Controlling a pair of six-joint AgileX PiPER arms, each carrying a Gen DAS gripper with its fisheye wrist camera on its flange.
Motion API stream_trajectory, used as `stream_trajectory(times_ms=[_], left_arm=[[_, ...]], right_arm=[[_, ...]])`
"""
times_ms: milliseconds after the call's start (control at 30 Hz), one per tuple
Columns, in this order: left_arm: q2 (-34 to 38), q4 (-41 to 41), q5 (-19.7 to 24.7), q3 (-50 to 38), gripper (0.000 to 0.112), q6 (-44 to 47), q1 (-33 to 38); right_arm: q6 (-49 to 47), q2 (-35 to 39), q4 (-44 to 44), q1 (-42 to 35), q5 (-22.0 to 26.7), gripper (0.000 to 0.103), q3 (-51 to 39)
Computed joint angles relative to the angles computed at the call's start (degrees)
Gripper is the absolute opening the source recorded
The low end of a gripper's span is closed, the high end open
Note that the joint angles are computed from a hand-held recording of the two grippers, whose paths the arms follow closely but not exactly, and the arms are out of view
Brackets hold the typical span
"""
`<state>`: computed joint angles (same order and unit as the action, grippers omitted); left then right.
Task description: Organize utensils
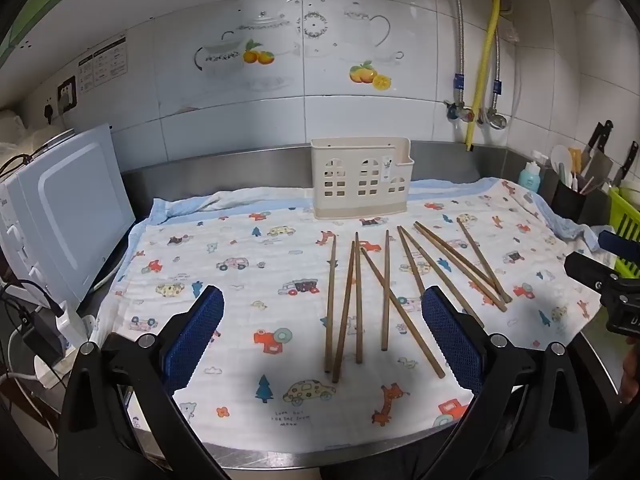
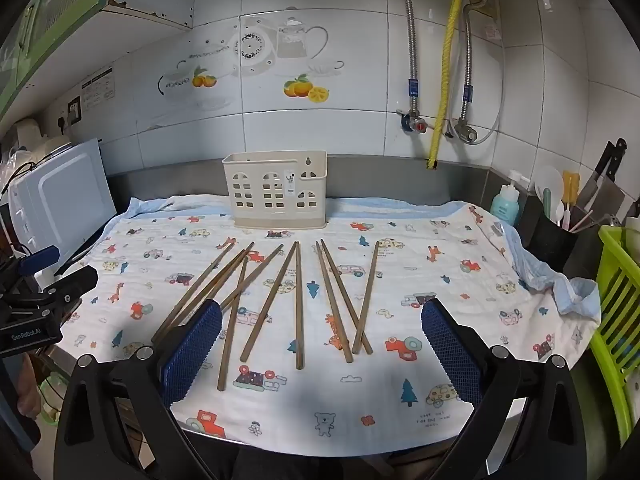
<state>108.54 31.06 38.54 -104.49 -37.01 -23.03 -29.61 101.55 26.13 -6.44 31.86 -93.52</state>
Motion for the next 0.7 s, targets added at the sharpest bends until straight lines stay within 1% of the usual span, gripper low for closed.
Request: stream_trajectory(times_ms=[67, 233, 333, 433, 700], left_arm=[[0.38, 0.51, 0.49, -0.45, 0.098, 0.02, -0.2], [-1.11, 1.87, -1.28, 1.93, 0.098, -2.1, -0.23], [-1.57, 2.35, -0.87, 2.24, 0.098, -2.21, -0.43], [-0.72, 3.11, 0.36, 0.76, 0.098, -2.13, -0.99], [0.02, 3.43, 0.12, 0.11, 0.098, -2.38, -1.25]], right_arm=[[-0.2, 0.09, 0.22, 0.02, 0.04, 0.097, -0.12], [-0.83, -0.06, 1.19, -0.11, -0.04, 0.097, 0.15], [-1.66, -0.25, 1.67, -0.49, -0.14, 0.097, 0.45], [-1.86, 0.2, 2.15, -0.69, 0.17, 0.097, -0.14], [-0.6, -0.01, 0.74, 0.06, -0.37, 0.097, 0.02]])
